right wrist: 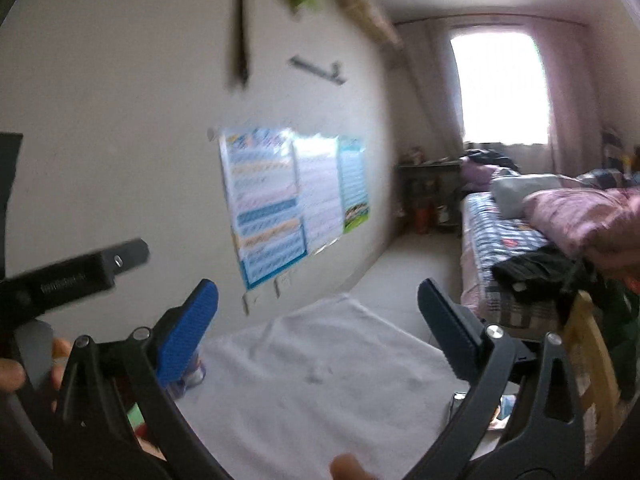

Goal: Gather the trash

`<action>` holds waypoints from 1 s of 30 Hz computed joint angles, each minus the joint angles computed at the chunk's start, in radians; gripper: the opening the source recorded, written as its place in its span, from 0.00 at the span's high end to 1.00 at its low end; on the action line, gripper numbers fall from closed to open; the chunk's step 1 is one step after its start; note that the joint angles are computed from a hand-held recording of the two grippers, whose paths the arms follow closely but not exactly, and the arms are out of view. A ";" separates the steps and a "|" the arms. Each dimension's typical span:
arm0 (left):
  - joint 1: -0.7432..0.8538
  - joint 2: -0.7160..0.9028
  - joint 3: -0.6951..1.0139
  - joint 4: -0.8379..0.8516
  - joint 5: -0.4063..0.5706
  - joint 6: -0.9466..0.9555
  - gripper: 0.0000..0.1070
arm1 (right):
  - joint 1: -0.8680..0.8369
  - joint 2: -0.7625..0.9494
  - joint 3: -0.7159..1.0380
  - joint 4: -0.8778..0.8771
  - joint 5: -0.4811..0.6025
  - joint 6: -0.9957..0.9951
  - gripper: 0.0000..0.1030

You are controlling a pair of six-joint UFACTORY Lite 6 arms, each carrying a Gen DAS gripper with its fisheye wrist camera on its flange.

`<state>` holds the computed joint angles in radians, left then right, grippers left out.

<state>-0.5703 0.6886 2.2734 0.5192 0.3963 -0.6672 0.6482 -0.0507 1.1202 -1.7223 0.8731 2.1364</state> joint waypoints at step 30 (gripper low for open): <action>0.018 -0.128 -0.232 0.210 0.032 -0.243 0.11 | 0.005 0.094 0.033 0.145 0.070 -0.036 0.04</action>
